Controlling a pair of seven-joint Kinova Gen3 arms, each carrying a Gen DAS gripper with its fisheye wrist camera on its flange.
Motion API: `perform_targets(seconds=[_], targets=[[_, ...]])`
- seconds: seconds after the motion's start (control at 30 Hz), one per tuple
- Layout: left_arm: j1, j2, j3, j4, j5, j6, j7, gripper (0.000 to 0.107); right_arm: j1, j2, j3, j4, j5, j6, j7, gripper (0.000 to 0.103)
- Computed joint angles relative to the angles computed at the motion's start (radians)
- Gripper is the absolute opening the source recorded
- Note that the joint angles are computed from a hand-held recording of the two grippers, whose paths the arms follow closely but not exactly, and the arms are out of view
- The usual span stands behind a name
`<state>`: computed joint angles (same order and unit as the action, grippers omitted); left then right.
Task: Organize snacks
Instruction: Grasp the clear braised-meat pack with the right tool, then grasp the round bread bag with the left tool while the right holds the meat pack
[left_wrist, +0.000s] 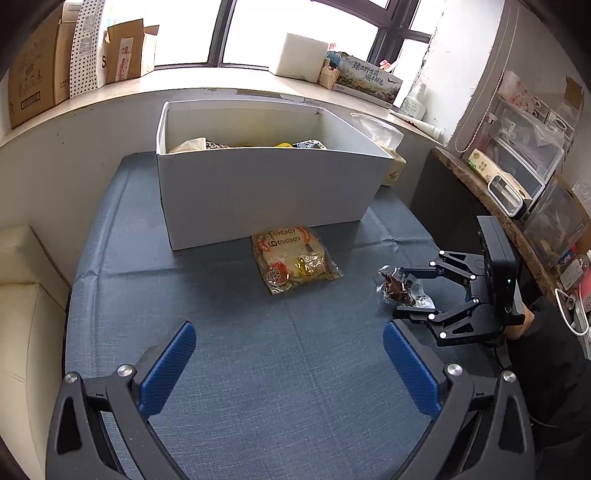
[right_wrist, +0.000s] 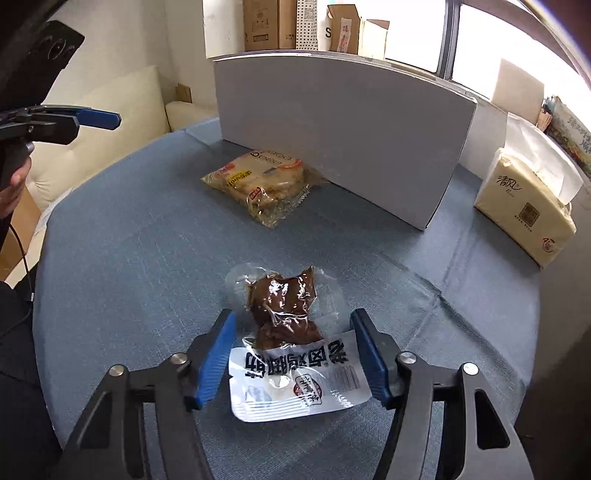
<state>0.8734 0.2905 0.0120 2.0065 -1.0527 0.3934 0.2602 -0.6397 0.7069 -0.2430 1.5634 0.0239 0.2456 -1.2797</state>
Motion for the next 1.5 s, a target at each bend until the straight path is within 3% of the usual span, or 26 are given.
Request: perform_targets(seconds=[0.07,0.13,0.2,0.4,0.53,0.7,0.77,0.9,1.03,1.17,1.3,1.5], targets=[[0.001,0.011,0.001,-0.011,0.013,0.002,-0.016,0.103,-0.026,-0.013,0.029,0.011,-0.034,-0.003,-0.016,0.061],[-0.009,0.022,0.005,-0.023,0.043,0.0,-0.056,0.103,0.003,-0.018,-0.002,0.028,-0.073,-0.024,0.002,0.06],[-0.024,0.035,0.015,-0.044,0.091,0.012,-0.117,0.103,0.023,-0.022,-0.031,0.042,-0.048,-0.042,-0.038,0.06],[-0.088,0.082,0.03,-0.116,0.258,0.016,-0.317,0.103,0.0,-0.075,0.002,0.097,-0.056,-0.096,-0.112,0.06],[-0.132,0.168,0.059,-0.262,0.403,0.119,-0.47,0.103,-0.005,-0.128,0.023,0.15,-0.078,-0.14,-0.188,0.06],[-0.118,0.322,0.054,-0.494,0.448,0.291,-0.541,0.103,-0.021,-0.196,0.052,0.214,-0.076,-0.167,-0.261,0.06],[-0.095,0.388,0.02,-0.587,0.49,0.367,-0.565,0.103,-0.032,-0.21,0.064,0.231,-0.072,-0.182,-0.283,0.06],[-0.092,0.469,-0.016,-0.683,0.572,0.402,-0.64,0.103,0.0,-0.226,0.028,0.261,-0.061,-0.211,-0.304,0.06],[-0.047,0.442,-0.079,-0.621,0.575,0.337,-0.63,0.081,0.046,-0.226,-0.022,0.279,-0.05,-0.236,-0.313,0.06],[-0.05,0.37,-0.087,-0.502,0.599,0.231,-0.626,0.079,0.103,-0.211,-0.086,0.287,-0.044,-0.26,-0.326,0.06],[-0.006,0.258,-0.116,-0.354,0.541,0.127,-0.535,0.079,0.137,-0.2,-0.132,0.293,-0.034,-0.28,-0.343,0.06],[0.219,0.061,-0.266,-0.202,0.373,0.134,-0.291,0.079,0.187,-0.193,-0.207,0.294,-0.017,-0.314,-0.377,0.06]])
